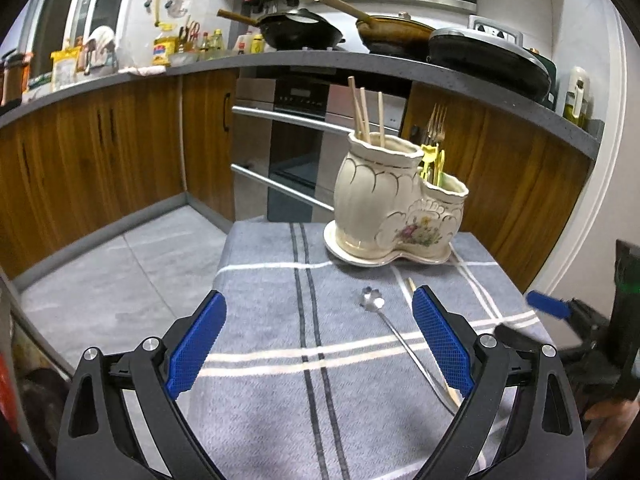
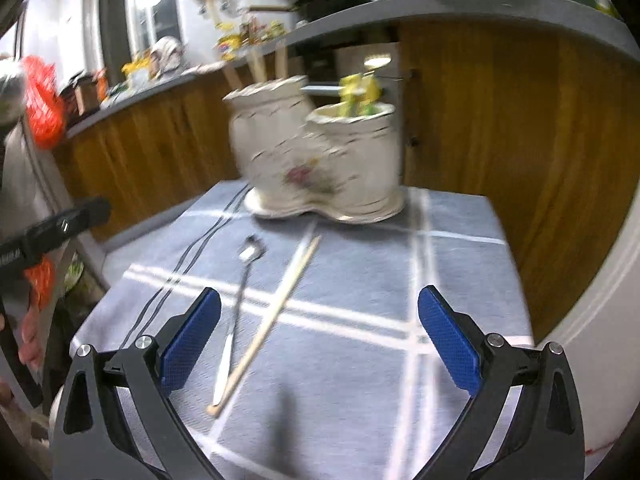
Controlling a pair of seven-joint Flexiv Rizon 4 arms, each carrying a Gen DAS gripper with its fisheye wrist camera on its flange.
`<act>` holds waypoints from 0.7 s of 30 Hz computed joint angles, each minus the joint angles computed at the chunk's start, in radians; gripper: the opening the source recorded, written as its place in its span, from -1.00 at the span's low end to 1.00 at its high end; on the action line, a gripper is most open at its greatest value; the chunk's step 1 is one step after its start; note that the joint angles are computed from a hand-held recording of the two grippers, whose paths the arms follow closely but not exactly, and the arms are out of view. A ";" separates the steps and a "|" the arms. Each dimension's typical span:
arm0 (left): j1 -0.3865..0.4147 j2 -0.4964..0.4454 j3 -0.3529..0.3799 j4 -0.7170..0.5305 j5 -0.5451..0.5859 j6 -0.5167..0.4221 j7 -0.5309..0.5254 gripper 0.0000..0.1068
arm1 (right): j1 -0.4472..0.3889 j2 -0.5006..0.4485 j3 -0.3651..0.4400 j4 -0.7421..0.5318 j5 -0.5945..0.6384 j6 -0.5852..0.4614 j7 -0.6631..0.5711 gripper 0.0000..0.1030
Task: Organize utensils
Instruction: 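Withdraw both grippers from the holder back toward the chopstick and spoon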
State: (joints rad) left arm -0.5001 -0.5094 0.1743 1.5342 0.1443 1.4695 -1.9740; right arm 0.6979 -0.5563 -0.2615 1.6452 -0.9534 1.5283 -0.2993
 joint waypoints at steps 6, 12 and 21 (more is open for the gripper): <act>0.028 0.006 -0.022 0.022 -0.024 0.008 0.007 0.75 | -0.081 -0.080 0.248 -0.149 0.189 -0.223 -0.315 0.57; 0.042 0.018 -0.025 0.047 -0.043 0.032 0.019 0.75 | -0.088 -0.141 0.334 -0.287 0.374 -0.375 -0.495 0.04; 0.053 0.026 -0.024 0.071 -0.072 0.053 0.035 0.75 | -0.064 -0.255 0.354 -0.523 0.529 -0.586 -0.651 -0.50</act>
